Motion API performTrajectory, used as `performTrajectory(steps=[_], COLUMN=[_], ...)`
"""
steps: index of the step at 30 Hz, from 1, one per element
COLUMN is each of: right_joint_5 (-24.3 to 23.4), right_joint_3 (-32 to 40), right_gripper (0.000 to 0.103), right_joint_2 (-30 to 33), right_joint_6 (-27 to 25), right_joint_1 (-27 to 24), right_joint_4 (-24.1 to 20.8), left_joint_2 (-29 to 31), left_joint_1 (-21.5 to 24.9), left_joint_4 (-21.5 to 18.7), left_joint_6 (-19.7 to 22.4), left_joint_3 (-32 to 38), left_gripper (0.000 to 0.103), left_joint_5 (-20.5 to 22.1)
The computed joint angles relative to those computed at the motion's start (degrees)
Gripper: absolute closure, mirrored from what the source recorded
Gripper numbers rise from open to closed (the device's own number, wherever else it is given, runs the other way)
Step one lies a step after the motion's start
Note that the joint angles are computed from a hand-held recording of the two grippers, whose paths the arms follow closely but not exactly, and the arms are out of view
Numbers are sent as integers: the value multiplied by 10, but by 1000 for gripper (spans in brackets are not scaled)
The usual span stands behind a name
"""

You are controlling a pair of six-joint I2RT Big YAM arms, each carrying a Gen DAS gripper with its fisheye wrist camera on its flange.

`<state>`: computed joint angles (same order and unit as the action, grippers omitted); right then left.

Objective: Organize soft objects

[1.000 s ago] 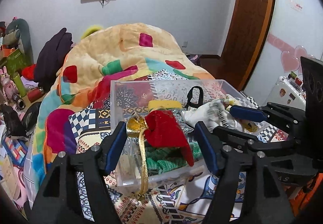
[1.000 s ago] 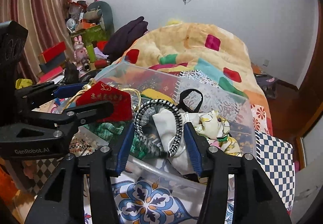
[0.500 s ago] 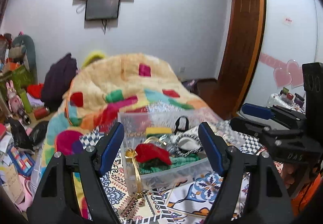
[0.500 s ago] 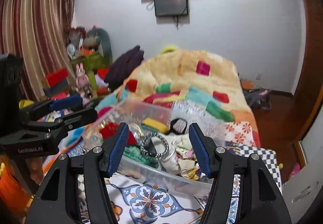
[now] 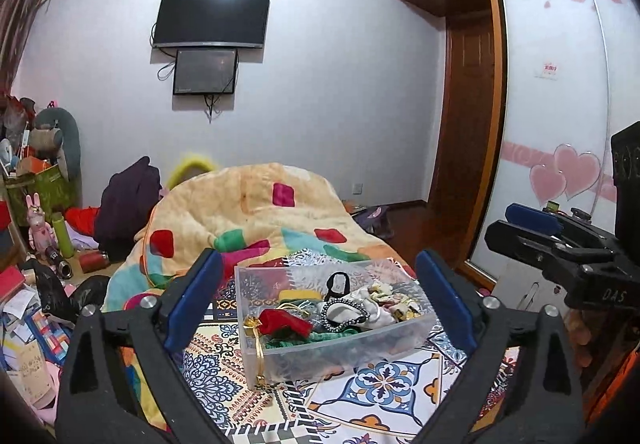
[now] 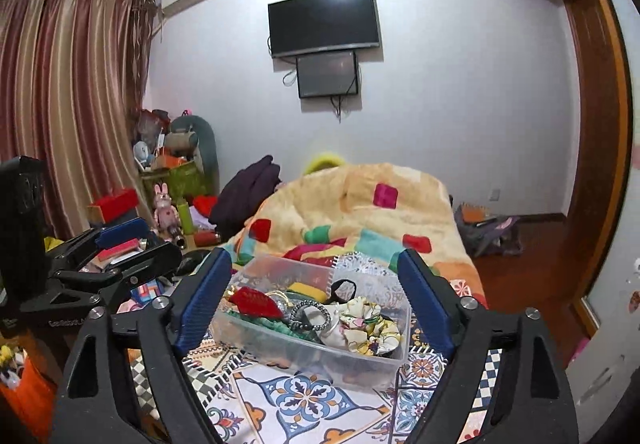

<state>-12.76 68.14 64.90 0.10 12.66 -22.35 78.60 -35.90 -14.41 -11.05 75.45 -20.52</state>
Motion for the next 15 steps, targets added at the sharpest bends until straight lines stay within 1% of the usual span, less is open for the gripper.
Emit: performTrajectory(steps=[4, 15], right_joint_5=[1, -10], right_joint_3=[-11, -29], right_gripper=[17, 17], right_joint_2=[-5, -5], right_joint_6=[1, 9], right_joint_1=[1, -8], right_joint_4=[9, 19], left_joint_2=[-7, 2], left_joint_1=[-10, -16], left_joint_4=[11, 13], left_joint_6=[2, 8], left_joint_3=[-12, -17], left_gripper=[1, 1], left_joint_5=[-17, -28])
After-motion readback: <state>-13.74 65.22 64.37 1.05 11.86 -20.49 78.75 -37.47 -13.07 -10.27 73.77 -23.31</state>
